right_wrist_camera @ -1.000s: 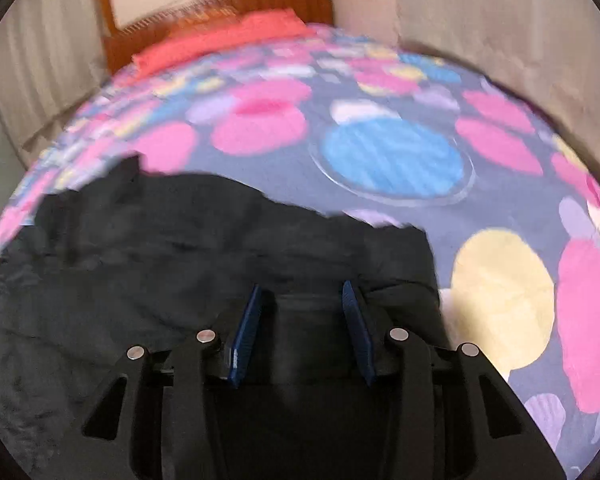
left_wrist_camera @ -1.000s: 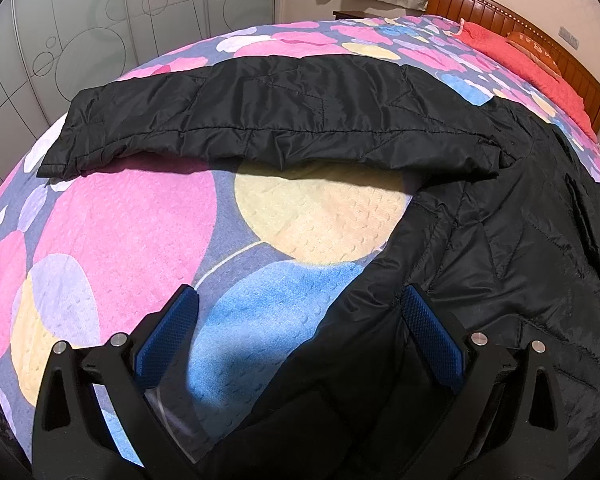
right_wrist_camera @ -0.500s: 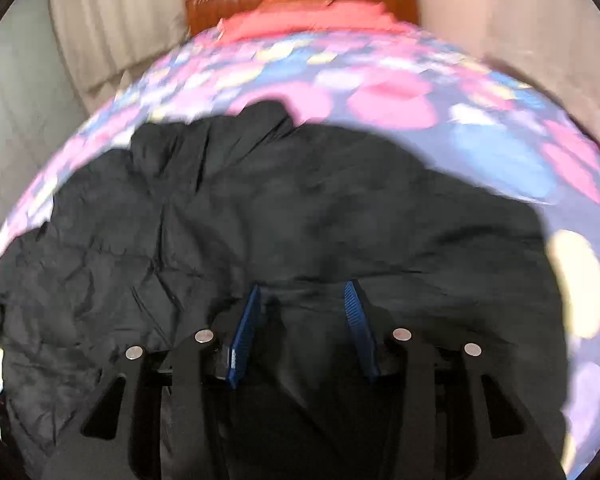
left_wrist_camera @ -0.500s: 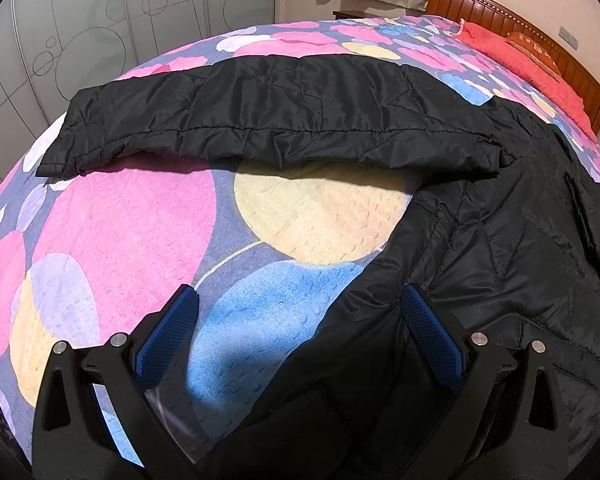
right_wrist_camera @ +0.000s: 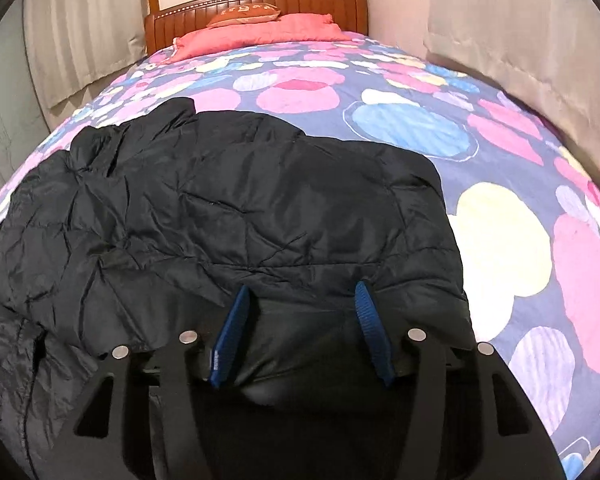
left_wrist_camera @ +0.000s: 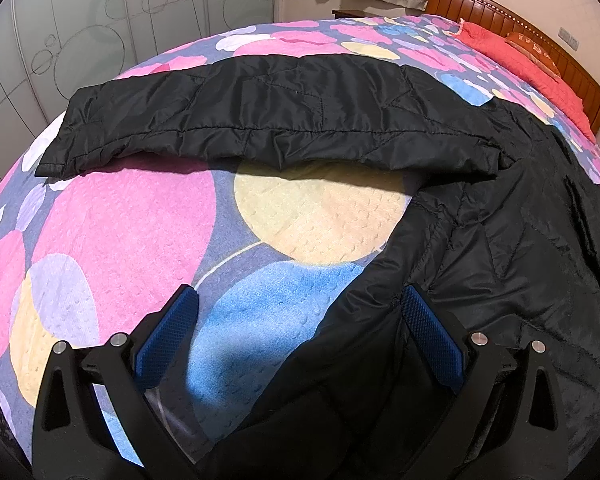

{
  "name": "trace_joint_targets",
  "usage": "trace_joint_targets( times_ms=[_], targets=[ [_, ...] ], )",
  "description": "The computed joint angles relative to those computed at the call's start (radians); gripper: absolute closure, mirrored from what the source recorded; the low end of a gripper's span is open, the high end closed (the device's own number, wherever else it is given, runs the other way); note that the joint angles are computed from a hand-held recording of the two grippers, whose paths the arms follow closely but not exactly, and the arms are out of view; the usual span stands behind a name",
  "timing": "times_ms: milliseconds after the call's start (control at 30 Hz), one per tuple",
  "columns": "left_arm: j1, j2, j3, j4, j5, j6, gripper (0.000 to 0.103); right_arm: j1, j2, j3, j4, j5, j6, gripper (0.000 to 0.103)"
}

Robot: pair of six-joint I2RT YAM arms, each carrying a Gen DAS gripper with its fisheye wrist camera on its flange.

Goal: Fold large clothes
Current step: 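Grasp the other sleeve cuff with the left tool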

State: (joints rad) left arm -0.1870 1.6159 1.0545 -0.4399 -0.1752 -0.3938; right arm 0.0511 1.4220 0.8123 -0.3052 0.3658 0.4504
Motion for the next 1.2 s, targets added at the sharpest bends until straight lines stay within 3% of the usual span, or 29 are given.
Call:
trace_joint_targets(
  times_ms=[200, 300, 533, 667, 767, 967, 1000, 1033, 1100, 1200],
  targets=[
    [0.099, -0.084, -0.034, 0.005, 0.139, 0.042, 0.002, 0.018, -0.015, -0.010, -0.015, 0.025, -0.001, 0.045],
    [0.164, -0.110, -0.047, 0.032, 0.165, 0.063, 0.002, 0.028, -0.008, -0.007, -0.017, 0.037, -0.002, 0.043],
    [0.410, 0.023, 0.049, 0.070, 0.324, 0.025, 0.002, 0.041, -0.003, -0.001, -0.021, 0.048, 0.003, 0.039],
    [0.508, 0.092, 0.086, 0.142, 0.375, -0.001, 0.002, 0.046, -0.003, -0.001, -0.019, 0.050, 0.002, 0.037],
    [0.571, 0.144, 0.099, 0.224, 0.479, -0.032, 0.002, 0.048, -0.002, -0.001, -0.020, 0.053, 0.002, 0.036],
    [0.600, 0.209, 0.165, 0.255, 0.504, -0.061, 0.002, 0.057, 0.000, 0.002, -0.024, 0.066, 0.001, 0.035],
    [0.611, 0.200, 0.145, 0.276, 0.509, -0.079, 0.009, 0.057, 0.000, 0.002, -0.024, 0.066, 0.002, 0.035],
    [0.613, 0.184, 0.125, 0.286, 0.473, -0.115, 0.025, 0.058, 0.000, 0.002, -0.024, 0.066, 0.002, 0.035],
    [0.624, 0.171, 0.112, 0.292, 0.457, -0.164, 0.038, 0.058, 0.000, 0.002, -0.025, 0.066, 0.002, 0.035],
    [0.643, 0.172, 0.122, 0.278, 0.453, -0.186, 0.068, 0.058, -0.001, 0.002, -0.025, 0.067, 0.001, 0.035]
  ],
)
